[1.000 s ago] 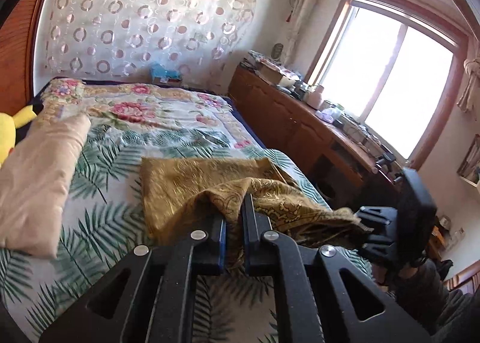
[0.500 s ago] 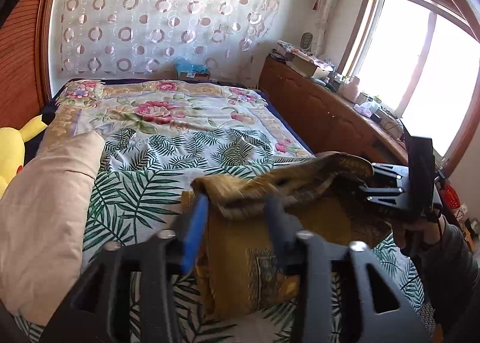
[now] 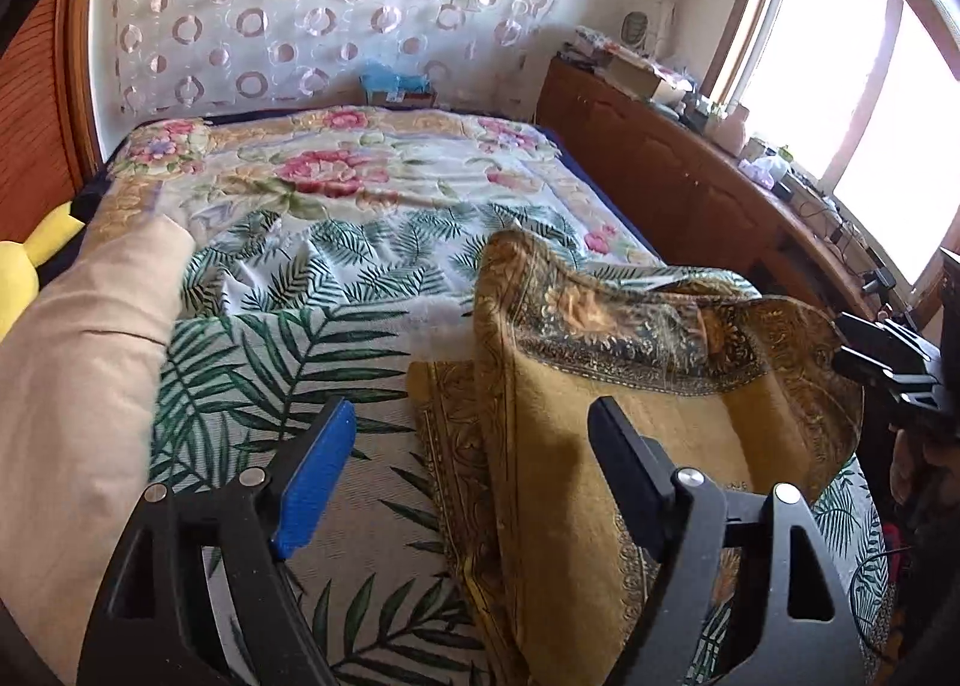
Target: Fold small clothes
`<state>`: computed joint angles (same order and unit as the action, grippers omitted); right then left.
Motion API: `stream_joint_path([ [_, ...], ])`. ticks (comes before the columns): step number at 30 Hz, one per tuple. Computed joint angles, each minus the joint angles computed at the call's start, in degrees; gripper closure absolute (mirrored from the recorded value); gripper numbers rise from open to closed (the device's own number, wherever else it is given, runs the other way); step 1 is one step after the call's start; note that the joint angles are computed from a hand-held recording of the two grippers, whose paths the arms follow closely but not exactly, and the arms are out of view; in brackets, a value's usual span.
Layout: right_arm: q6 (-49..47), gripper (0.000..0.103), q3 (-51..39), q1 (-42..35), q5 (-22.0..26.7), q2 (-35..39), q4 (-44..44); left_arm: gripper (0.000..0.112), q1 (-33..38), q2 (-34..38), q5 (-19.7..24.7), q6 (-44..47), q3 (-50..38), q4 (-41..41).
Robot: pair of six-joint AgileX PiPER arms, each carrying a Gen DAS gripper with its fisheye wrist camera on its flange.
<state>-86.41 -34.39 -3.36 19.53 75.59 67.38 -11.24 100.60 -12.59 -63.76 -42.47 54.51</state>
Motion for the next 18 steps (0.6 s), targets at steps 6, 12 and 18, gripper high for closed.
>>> stream_joint_path([
  [6, 4.00, 0.023, 0.41, -0.52, -0.25, 4.55, -1.24, 0.032, -0.38, 3.52, 0.81, -14.44, -3.34, 14.83],
  [12, 5.82, 0.016, -6.50, -1.53, 2.81, 13.88, 0.80, 0.033, 0.12, 5.16, -0.32, -17.81, -4.34, 18.55],
  [18, 7.94, 0.019, -11.08, -4.43, 11.80, 17.62, -2.43, 0.070, 2.00, 5.82, -5.40, -22.59, -4.84, 25.07],
])
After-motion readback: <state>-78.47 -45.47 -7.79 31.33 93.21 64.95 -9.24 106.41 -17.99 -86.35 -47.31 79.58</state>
